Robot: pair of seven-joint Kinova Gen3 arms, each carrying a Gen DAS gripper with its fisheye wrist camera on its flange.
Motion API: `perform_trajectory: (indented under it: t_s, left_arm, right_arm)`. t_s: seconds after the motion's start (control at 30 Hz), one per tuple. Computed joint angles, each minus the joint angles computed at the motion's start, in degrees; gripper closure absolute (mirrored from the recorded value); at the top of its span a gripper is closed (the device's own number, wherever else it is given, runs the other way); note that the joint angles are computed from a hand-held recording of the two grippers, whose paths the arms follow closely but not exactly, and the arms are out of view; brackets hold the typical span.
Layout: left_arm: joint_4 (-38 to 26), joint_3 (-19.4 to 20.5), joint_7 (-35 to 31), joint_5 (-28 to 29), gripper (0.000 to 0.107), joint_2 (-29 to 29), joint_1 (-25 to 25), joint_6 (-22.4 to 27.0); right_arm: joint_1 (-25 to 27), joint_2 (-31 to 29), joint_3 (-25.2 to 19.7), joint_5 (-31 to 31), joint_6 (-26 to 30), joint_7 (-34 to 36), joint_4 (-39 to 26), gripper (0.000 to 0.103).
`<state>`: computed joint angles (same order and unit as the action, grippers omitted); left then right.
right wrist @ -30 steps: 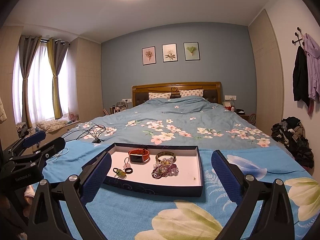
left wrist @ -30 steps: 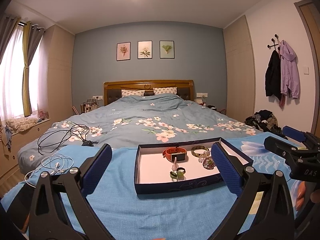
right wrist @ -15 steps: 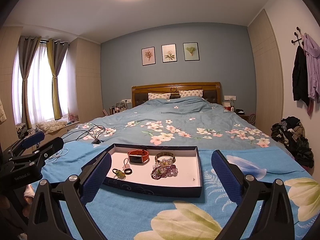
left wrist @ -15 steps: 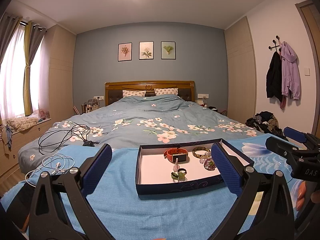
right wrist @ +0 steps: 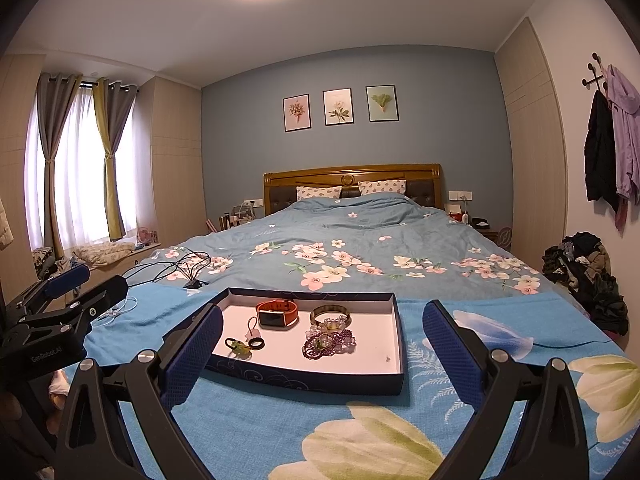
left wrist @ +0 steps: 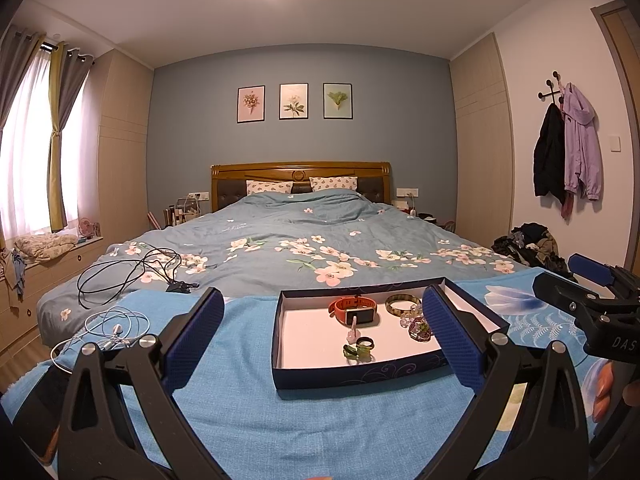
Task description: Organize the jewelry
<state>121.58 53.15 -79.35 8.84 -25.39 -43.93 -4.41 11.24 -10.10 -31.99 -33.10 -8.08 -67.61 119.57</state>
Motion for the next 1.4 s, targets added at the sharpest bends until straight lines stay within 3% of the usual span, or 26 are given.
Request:
perform_trajectory:
  t_s: [1.4]
  left_arm:
    - [0.11, 0.42, -0.65, 0.57, 0.01, 0.17, -0.56, -0.32]
  right_arm:
    - [0.26, 0.14, -0.09, 0.01, 0.31, 0.1, -0.31, 0.006]
